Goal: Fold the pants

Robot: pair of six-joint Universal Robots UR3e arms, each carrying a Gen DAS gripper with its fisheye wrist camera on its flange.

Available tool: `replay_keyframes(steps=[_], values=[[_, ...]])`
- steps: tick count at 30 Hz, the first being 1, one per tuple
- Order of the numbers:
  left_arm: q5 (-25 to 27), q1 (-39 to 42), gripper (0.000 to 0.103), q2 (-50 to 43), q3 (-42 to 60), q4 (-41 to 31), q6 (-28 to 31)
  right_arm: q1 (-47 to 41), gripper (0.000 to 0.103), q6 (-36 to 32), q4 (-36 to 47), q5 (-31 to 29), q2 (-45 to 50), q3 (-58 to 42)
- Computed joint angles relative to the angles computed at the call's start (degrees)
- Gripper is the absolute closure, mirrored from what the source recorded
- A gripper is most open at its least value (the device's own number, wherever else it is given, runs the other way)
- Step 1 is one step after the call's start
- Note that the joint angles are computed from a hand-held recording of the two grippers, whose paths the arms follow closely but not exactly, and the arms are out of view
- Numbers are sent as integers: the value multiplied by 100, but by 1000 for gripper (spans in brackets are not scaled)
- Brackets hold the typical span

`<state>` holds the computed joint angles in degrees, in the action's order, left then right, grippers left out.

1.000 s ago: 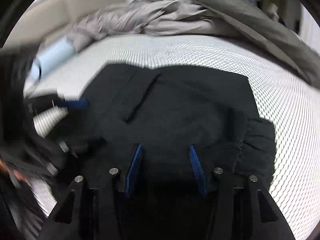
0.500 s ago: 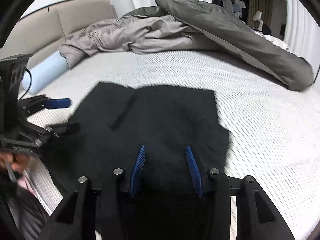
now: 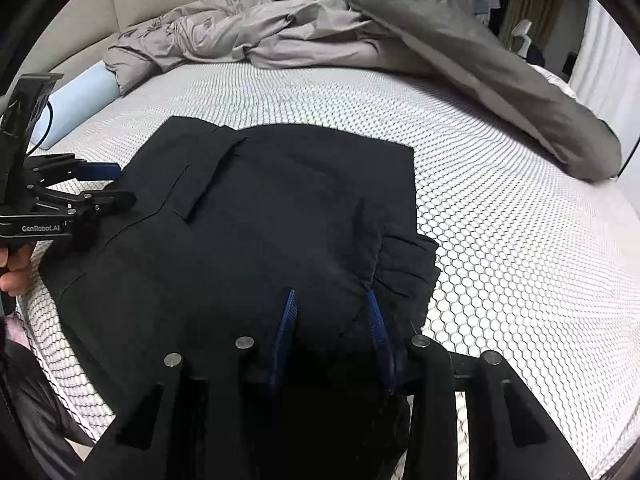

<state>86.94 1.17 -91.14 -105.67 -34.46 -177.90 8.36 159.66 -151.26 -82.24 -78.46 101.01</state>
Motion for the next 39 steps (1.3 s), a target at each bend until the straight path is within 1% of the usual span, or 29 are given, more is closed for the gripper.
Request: replay_keyframes(steps=[1,3,6,7,8,9,10,12,13,14,15,17,18,19,20,21,23,24,25,26,27,29,30,31,33,34,35,37,39], values=[[-21,-23,51,-27,52,149,-48,-1,62,71,-31,64,-15,-14],[4,-97,51,-337,467,160,-135,80,62,410,7,229,193,-339],[260,-297,52,-1094,1314,-94,-267,359,62,890,1,219,884,-1076],[434,-416,53,-1445,1726,-358,-347,451,62,998,120,185,1158,-1399],[458,-412,53,-1652,1903,-532,-391,557,62,1054,424,95,1484,-1819],[327,-348,53,-1700,1920,-526,-377,553,62,989,574,44,1734,-2108],[243,-309,55,-1684,1897,-514,-363,571,62,883,728,-51,1784,-2156],[214,-190,57,-1456,1656,-438,-279,562,62,621,569,-304,1606,-1882],[308,-162,57,-1344,1509,-381,-278,592,62,563,458,-768,1410,-1652],[446,-149,57,-1209,1312,-299,-295,528,64,467,335,-840,1222,-1399],[549,-137,57,-1095,1170,-257,-298,374,64,344,265,-655,914,-1020],[567,-64,63,-684,742,-165,-292,149,63,201,40,-318,410,-400],[471,-25,64,-370,506,-192,-277,117,63,244,-59,-256,158,-160],[176,212,64,-97,217,-18,-61,111,63,331,-92,-212,-42,-10],[-44,209,64,250,-119,230,35,45,62,360,-96,80,-305,190],[-177,192,63,419,-295,358,116,-9,62,304,-58,504,-518,352],[-404,23,58,386,-354,275,336,109,60,249,97,868,-476,312],[-484,-89,58,163,-246,57,485,214,60,259,125,916,-371,289],[-366,-198,58,16,-237,81,497,309,60,238,193,923,-213,214],[-315,-244,58,-19,-358,257,562,428,60,157,251,732,24,124],[-442,-151,57,119,-544,341,703,485,61,33,158,520,141,166],[-818,170,56,506,-800,109,929,328,60,-234,-220,407,-175,696],[-1004,381,55,776,-959,-105,1082,196,60,-314,-199,323,-431,895],[-1009,514,54,1034,-1136,-227,1233,-12,61,-442,-229,352,-727,1160],[-994,787,49,1607,-1500,-395,1456,-576,61,-795,-172,747,-1506,1831],[-1080,926,47,1821,-1684,-414,1504,-813,61,-928,-190,783,-1928,2175],[-1215,1126,47,2043,-1775,-537,1553,-1135,58,-1086,26,1089,-2351,2438],[-1447,1543,47,2536,-1965,-843,1731,-1710,56,-1270,703,1790,-2809,2524],[-1637,1933,47,2968,-2197,-949,1743,-2383,55,-1544,1548,2544,-3245,2596]])
